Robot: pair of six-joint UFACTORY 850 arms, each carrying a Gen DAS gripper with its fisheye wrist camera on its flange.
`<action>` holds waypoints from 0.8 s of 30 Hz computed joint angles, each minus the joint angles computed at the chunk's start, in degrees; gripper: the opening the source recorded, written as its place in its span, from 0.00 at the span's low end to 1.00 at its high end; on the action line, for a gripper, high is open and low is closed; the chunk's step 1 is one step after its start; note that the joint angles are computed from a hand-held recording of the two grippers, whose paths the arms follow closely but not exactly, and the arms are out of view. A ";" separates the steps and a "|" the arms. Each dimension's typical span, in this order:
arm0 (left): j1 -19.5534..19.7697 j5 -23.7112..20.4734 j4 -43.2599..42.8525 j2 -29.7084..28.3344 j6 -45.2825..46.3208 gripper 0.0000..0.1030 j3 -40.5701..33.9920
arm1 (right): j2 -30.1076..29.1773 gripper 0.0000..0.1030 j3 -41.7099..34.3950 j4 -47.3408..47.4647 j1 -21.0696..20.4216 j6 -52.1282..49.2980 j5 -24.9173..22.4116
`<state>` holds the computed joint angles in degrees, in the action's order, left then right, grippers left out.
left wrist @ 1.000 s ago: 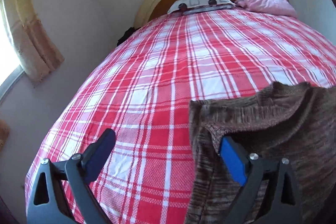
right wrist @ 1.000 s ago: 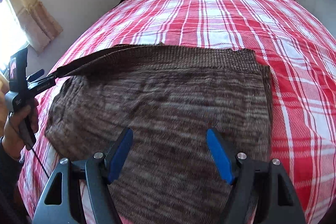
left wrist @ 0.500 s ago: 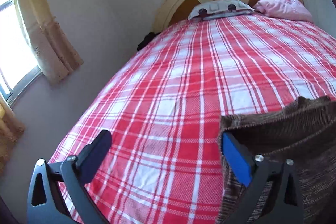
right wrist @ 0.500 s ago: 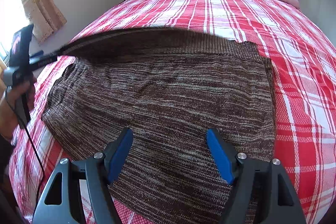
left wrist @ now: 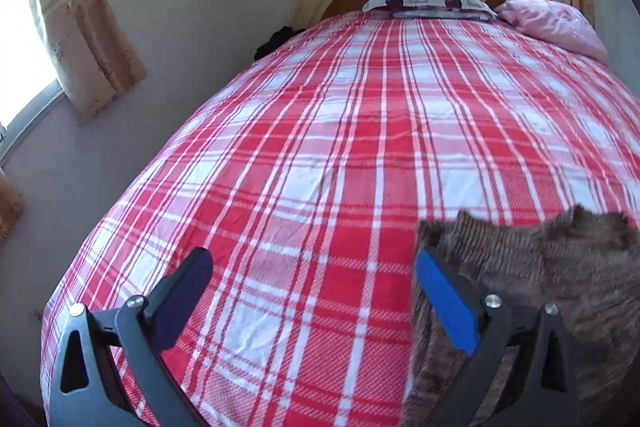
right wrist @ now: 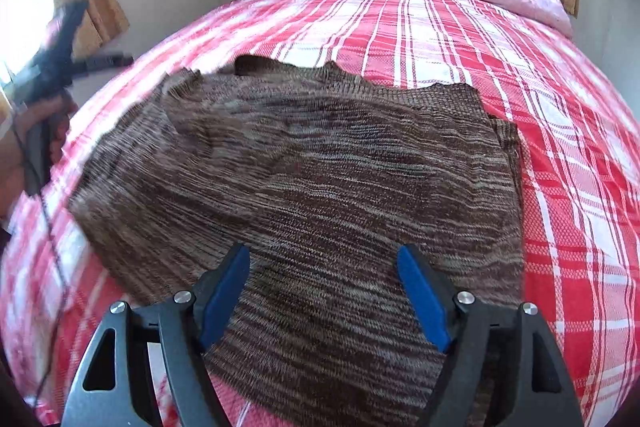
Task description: Fold small clothes
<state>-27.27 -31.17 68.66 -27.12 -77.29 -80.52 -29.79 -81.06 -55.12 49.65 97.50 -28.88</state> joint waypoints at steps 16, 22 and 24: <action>0.60 2.24 -3.60 -1.43 3.73 1.00 3.59 | -4.04 0.51 -6.61 16.45 -12.89 -11.94 0.59; 1.52 3.51 -6.03 -0.98 3.15 1.00 4.72 | -7.24 0.20 -11.20 13.54 -10.84 -12.81 -9.94; 1.24 3.36 -4.11 -0.49 1.26 1.00 5.53 | -6.79 0.19 -10.44 12.85 -11.10 -9.13 -12.37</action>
<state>-26.03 -27.81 64.55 -27.60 -76.03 -74.98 -36.57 -91.49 -42.27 38.55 88.37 -41.25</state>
